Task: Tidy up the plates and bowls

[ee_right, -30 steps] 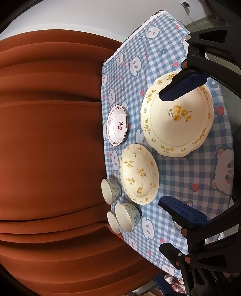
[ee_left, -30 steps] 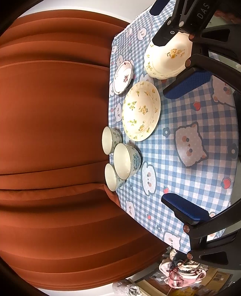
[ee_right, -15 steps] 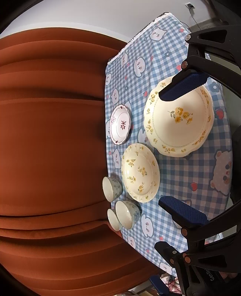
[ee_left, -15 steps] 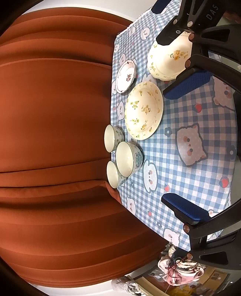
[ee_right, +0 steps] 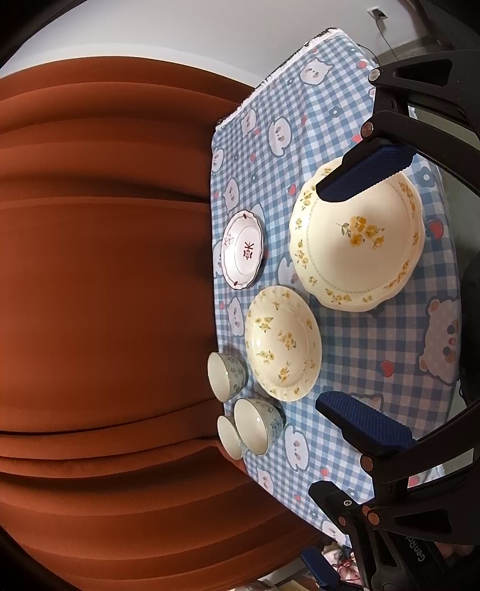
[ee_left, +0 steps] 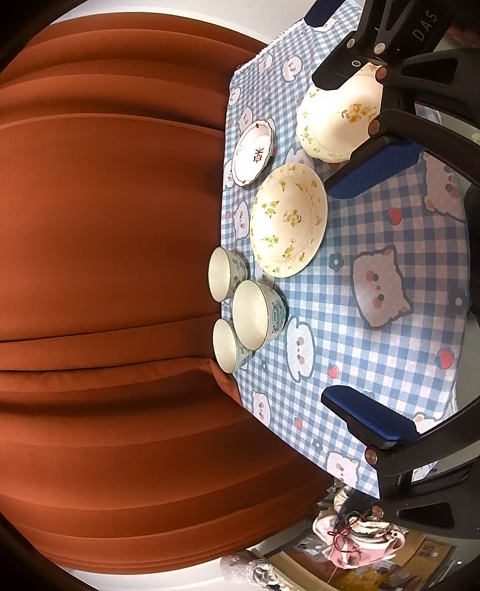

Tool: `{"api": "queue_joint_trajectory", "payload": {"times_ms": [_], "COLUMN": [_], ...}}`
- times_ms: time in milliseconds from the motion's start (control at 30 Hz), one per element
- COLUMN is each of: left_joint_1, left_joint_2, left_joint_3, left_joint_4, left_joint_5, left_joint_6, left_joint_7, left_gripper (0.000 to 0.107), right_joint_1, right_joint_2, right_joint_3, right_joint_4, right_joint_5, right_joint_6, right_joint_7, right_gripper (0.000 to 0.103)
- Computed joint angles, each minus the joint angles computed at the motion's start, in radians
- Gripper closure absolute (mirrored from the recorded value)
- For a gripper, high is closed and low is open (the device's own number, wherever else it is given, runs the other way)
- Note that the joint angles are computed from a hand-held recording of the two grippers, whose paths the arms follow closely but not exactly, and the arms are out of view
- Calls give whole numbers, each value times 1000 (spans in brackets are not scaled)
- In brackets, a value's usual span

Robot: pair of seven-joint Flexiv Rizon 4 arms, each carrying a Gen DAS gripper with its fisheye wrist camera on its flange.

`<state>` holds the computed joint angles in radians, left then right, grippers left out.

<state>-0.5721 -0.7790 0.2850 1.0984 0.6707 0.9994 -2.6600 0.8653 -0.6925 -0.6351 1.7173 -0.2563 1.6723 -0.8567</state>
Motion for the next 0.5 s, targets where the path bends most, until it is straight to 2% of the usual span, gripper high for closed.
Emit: {"api": "queue_joint_trajectory", "payload": {"times_ms": [200, 333, 500], "left_joint_1": [49, 74, 109], "left_joint_2": [5, 7, 6], "left_joint_3": [-37, -44, -57], "left_joint_4": [7, 4, 17], "left_joint_5": [-50, -85, -145], "left_joint_6": [27, 48, 94], "left_joint_7": [74, 129, 191], "left_gripper": [5, 5, 5], "right_joint_1": [23, -5, 8], "right_joint_2": [-9, 6, -5], "right_joint_3": [-23, 15, -8], "right_joint_4": [-23, -49, -73], "right_joint_5": [-10, -54, -109], "right_joint_6": [-42, -82, -99], "right_joint_7": [36, 70, 149], "right_gripper": [0, 0, 0]}}
